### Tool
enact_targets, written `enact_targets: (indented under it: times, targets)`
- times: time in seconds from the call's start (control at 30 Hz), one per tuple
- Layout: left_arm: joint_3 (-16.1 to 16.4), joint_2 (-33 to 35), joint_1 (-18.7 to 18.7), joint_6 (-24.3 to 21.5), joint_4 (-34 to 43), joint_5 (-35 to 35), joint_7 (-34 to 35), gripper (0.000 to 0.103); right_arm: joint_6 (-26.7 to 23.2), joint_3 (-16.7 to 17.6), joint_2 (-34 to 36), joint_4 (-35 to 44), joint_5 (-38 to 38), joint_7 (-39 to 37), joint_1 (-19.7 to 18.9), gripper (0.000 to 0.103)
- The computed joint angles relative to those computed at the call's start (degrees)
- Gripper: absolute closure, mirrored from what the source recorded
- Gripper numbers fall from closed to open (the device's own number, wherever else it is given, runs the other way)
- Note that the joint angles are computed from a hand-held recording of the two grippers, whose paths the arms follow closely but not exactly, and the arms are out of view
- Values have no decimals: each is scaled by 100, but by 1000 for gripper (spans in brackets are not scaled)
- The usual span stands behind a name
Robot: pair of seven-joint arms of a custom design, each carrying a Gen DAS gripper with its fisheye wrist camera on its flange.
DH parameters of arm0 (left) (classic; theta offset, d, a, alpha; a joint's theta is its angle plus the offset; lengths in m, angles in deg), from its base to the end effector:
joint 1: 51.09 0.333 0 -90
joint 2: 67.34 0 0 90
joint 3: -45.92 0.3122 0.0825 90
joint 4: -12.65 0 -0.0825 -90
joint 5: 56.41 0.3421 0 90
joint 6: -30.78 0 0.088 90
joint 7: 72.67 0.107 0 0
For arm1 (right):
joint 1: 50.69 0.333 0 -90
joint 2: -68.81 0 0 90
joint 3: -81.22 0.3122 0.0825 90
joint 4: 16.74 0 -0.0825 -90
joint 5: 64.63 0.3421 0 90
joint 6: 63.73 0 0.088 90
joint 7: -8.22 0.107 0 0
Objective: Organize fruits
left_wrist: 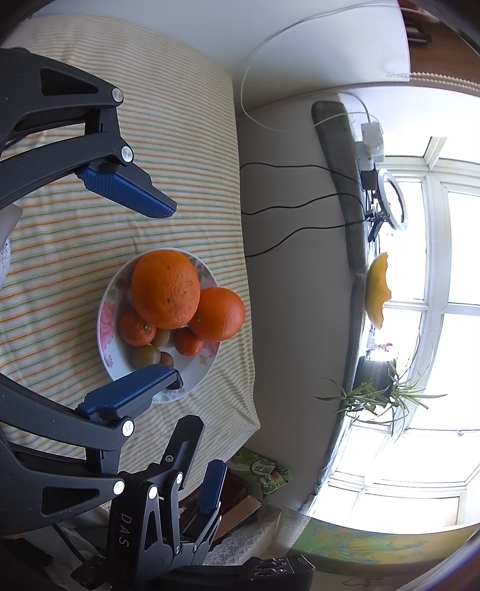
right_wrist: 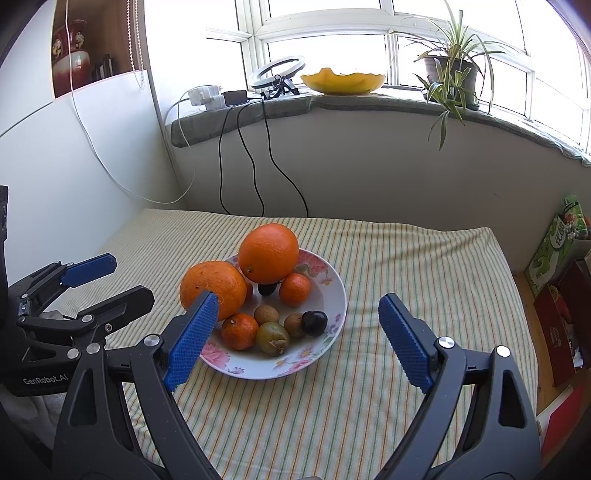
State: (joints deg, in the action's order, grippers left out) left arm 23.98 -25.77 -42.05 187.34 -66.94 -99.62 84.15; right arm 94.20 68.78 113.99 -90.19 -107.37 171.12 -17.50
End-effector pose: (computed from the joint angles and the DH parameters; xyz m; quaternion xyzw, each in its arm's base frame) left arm 0.7297 -0.0599 0.3793 -0.4184 0.7935 -0.4125 0.1584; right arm 0.6688 0.3402 0.3705 -0.5773 0.6945 -0.2911 0.3157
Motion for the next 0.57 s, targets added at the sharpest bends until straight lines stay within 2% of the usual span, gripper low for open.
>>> enact_targets:
  times: [0.57]
  targets:
    - [-78,11,48,20,2,-52,192,21,-82,59,4,-9,121,-121,-42,12]
